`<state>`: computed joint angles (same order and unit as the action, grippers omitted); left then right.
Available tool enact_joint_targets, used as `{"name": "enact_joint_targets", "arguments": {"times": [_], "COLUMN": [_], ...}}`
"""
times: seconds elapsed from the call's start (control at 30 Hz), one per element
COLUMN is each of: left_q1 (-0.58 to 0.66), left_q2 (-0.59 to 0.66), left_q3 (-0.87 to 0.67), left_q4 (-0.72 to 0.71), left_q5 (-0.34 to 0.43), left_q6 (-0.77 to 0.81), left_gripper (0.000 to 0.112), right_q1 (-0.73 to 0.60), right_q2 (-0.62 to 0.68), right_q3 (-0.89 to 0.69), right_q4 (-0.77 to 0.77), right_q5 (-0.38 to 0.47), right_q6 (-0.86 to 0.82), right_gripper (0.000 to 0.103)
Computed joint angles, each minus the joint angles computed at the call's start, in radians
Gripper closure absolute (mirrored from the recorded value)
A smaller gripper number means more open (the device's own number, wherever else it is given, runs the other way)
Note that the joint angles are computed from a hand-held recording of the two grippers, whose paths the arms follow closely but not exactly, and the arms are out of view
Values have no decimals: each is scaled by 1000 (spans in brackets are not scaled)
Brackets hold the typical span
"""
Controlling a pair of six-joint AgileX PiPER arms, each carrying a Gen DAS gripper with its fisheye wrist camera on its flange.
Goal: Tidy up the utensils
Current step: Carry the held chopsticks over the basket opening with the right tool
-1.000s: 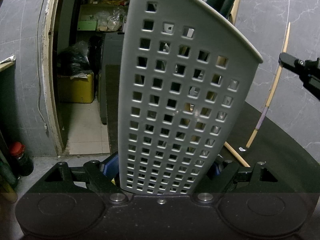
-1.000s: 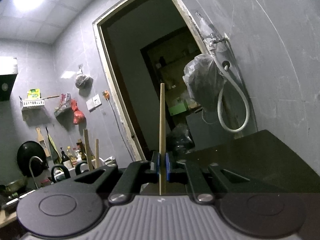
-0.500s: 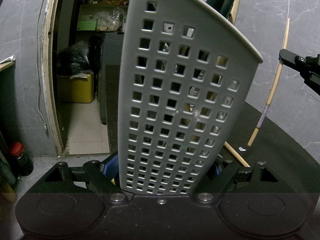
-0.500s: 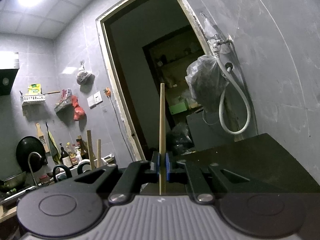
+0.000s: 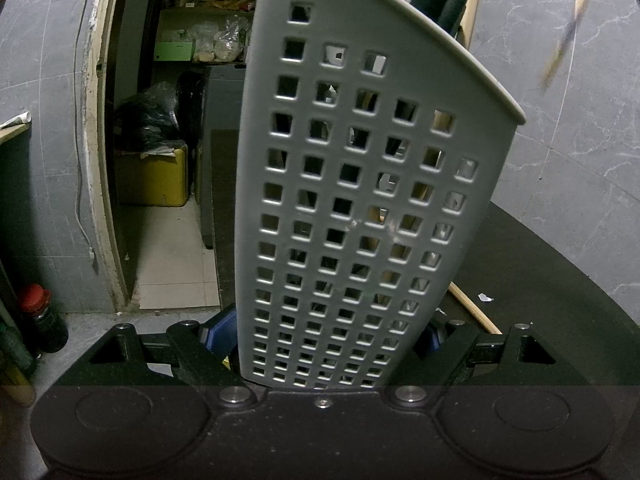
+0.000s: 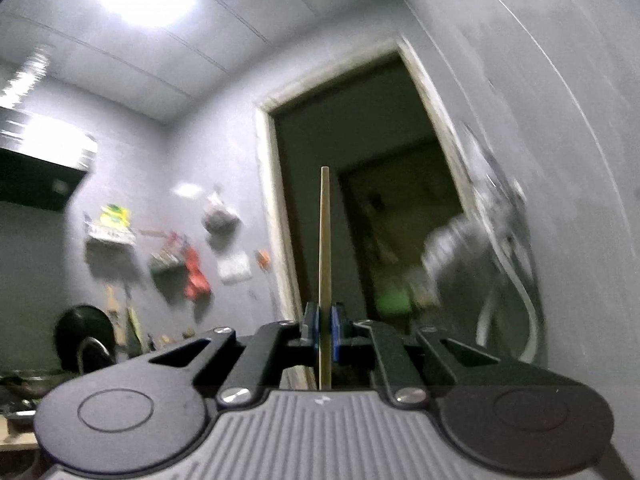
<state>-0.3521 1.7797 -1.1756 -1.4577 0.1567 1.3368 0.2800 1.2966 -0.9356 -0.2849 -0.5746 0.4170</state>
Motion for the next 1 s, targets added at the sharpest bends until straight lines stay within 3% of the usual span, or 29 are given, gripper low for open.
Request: {"name": "enact_joint_targets", "arguments": {"times": [0.23, 0.5, 0.83, 1.0], "left_q1": [0, 0, 25, 32], "left_q2": [0, 0, 5, 9], "left_q3": [0, 1, 0, -1], "left_q4": [-1, -6, -49, -56], "left_q5": [0, 1, 41, 46], "left_q6": [1, 5, 45, 55], "left_gripper": [27, 27, 27, 27], "right_q1": [59, 140, 156, 157], "right_q2": [70, 302, 403, 385], "right_q3": [-211, -428, -433, -307], "right_q4": [-267, -377, -258, -79], "right_q5": [9, 65, 43, -74], "right_q6": [253, 357, 278, 131], "right_gripper": [95, 95, 95, 95]}}
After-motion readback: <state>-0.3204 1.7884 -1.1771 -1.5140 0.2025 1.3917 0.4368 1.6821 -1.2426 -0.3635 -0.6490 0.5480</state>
